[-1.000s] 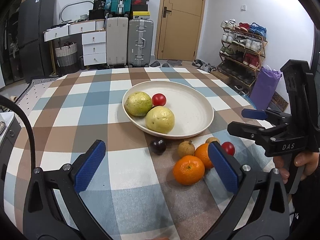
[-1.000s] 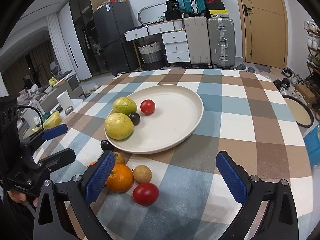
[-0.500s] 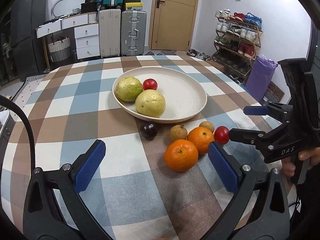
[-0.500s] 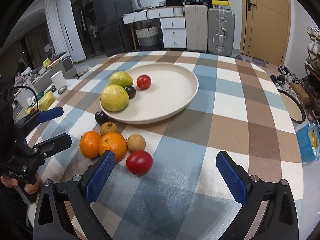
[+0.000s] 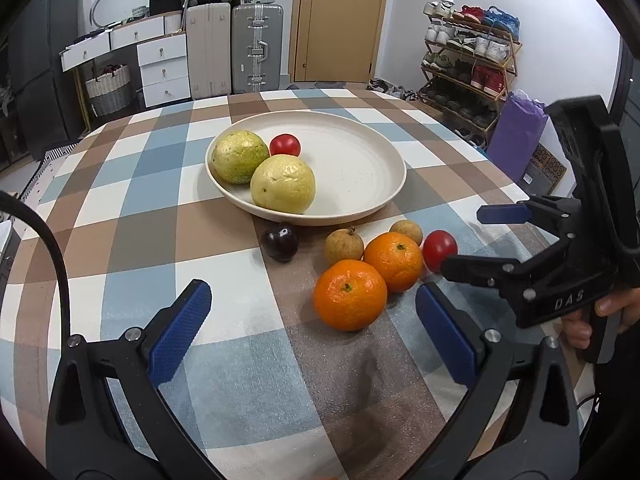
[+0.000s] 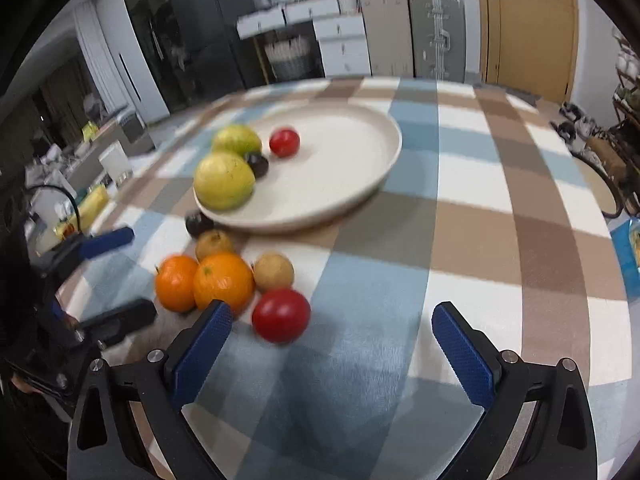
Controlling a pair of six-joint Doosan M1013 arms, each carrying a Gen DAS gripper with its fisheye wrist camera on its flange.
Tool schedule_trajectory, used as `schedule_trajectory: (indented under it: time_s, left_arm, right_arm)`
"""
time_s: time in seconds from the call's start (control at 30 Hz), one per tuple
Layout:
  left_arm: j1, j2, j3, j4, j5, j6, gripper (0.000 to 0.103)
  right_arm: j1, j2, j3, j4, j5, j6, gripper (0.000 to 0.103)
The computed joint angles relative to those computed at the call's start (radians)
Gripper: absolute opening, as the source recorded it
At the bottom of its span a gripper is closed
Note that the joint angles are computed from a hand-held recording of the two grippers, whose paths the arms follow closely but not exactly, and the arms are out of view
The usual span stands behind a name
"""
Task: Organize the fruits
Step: 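Withdraw both open grippers from the plate toward the remaining fruit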
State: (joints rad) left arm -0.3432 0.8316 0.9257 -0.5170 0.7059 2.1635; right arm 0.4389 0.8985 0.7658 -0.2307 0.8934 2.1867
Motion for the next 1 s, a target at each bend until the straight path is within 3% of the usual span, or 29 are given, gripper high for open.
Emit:
schedule_trajectory:
  time_s: [0.13, 0.37, 0.47, 0.57, 0.73, 1.0]
  left_arm:
    - [-0.002, 0.007, -0.014, 0.022, 0.016, -0.018, 0.102]
    - [-0.003, 0.018, -0.034, 0.041, 0.039, -0.041, 0.102]
    - [-0.002, 0.023, -0.043, 0.041, 0.049, -0.044, 0.100]
    - [-0.002, 0.025, -0.046, 0.039, 0.055, -0.037, 0.095]
    - [-0.004, 0.030, -0.054, 0.040, 0.074, -0.022, 0.087]
    - [-0.007, 0.043, -0.077, 0.048, 0.115, -0.018, 0.061]
  right_arm:
    - [-0.002, -0.007, 0.011, 0.021, -0.015, -0.021, 0.103]
    - [0.005, 0.026, -0.051, 0.024, 0.048, -0.093, 0.102]
    - [0.006, 0.039, -0.070, 0.029, 0.066, -0.117, 0.093]
    - [0.009, 0.036, -0.062, 0.013, 0.057, -0.117, 0.083]
    - [0.009, 0.026, -0.043, 0.008, 0.028, -0.110, 0.077]
    - [0.012, 0.028, -0.048, 0.029, 0.015, -0.157, 0.058]
